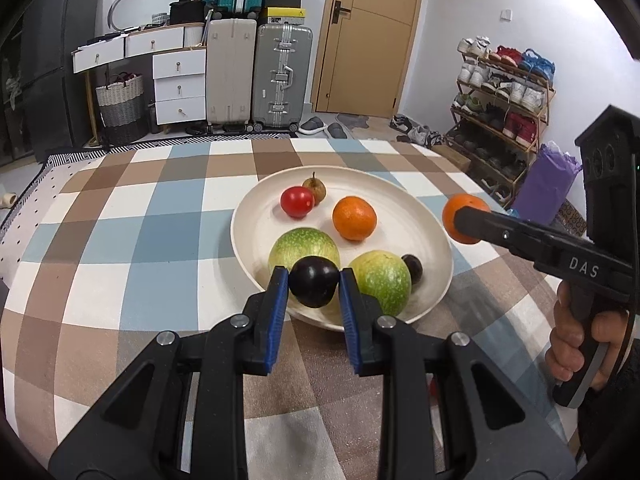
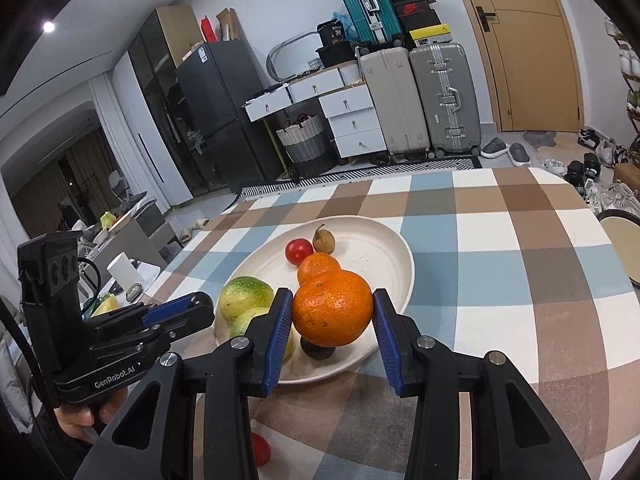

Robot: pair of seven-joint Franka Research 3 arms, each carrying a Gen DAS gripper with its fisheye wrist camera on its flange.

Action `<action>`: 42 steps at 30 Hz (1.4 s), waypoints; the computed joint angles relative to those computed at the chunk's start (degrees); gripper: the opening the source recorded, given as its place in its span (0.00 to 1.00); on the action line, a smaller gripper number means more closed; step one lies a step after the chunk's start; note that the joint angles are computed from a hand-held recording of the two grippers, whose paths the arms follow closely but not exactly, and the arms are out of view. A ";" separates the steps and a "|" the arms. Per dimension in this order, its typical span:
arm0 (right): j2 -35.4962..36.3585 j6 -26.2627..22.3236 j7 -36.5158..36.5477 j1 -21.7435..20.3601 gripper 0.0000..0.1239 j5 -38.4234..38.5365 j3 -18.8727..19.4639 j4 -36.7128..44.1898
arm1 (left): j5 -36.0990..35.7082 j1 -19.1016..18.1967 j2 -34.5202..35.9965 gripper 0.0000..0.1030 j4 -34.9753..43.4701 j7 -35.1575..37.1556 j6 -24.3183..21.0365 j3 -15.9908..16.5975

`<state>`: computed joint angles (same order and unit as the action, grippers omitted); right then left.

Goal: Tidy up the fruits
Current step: 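Carry the dark plum to the plate while the right gripper carries the orange there, then release the plum onto the plate while the right gripper releases the orange there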

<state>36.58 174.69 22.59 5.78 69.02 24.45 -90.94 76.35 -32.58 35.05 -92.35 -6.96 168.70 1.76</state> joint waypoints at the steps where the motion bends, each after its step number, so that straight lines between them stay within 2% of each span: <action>1: 0.14 0.08 0.38 0.32 0.33 -0.44 -0.32 0.07 | -0.51 0.18 0.13 0.22 -0.01 0.61 -0.04 -0.27; 8: 0.90 0.35 6.36 1.91 0.33 -6.04 -2.12 0.18 | -7.52 1.33 2.07 0.22 1.28 7.58 0.30 -1.52; 20: 2.45 1.45 15.52 1.19 0.33 -15.94 -1.39 0.11 | -19.91 0.27 4.83 0.22 3.28 15.97 4.44 1.64; 23: 2.89 1.17 17.41 0.88 0.33 -17.92 -1.20 0.36 | -21.39 -1.09 5.09 0.22 3.53 16.85 4.94 3.31; 29: 3.46 0.01 21.43 0.97 0.33 -21.16 -1.87 0.93 | -25.01 -1.67 6.52 0.22 5.50 20.64 4.44 3.58; 32: 3.59 -0.24 22.85 0.77 0.34 -22.19 -1.82 0.97 | -25.45 -3.16 6.65 0.22 5.47 19.81 5.18 5.58; 34: 3.57 0.98 21.57 -0.87 0.38 -21.52 0.34 0.34 | -25.14 -4.51 6.51 0.23 5.25 18.10 5.16 7.35; 36: 4.00 3.74 17.57 -4.55 0.42 -19.63 5.41 -0.53 | -24.86 -4.96 6.55 0.23 5.16 16.96 5.95 8.06; 38: 4.40 6.59 14.96 -7.04 0.42 -18.81 9.10 -1.37 | -24.07 -6.05 6.13 0.26 4.63 15.96 5.61 9.23; 39: 4.54 7.37 14.84 -7.55 0.43 -19.09 9.90 -1.58 | -23.20 -6.88 5.94 0.34 4.43 14.98 5.36 10.12; 40: 4.59 8.18 15.18 -7.72 0.44 -19.57 10.24 -1.81 | -21.78 -8.11 5.47 0.47 3.73 13.02 5.35 11.55; 41: 4.61 9.36 15.56 -7.93 0.45 -20.09 10.70 -2.15 | -20.52 -8.77 5.23 0.53 3.43 11.36 5.38 12.32; 42: 4.97 10.82 15.19 -9.17 0.52 -20.55 12.47 -2.57 | -18.23 -10.28 4.95 0.61 3.01 8.14 5.91 14.27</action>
